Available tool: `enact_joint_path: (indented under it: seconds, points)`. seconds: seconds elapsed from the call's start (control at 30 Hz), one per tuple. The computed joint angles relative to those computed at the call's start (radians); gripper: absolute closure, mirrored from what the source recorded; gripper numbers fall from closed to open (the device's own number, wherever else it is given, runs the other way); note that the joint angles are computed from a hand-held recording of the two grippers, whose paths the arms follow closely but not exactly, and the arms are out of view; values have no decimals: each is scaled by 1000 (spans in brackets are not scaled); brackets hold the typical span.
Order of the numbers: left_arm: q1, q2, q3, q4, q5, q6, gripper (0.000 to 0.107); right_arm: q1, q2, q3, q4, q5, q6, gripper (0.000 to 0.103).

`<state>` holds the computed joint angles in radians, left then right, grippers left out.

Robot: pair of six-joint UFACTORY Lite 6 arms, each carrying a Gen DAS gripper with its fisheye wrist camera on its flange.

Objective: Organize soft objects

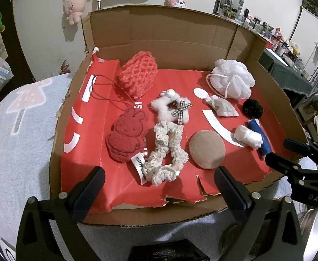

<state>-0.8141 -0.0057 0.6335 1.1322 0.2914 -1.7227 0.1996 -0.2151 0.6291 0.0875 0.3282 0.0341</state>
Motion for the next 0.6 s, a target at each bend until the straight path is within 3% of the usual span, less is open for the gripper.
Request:
enact_joint_path:
  seconds: [0.6]
  points:
    - [-7, -2, -1, 2, 9, -8, 5, -1, -4, -4, 0, -1, -3, 27]
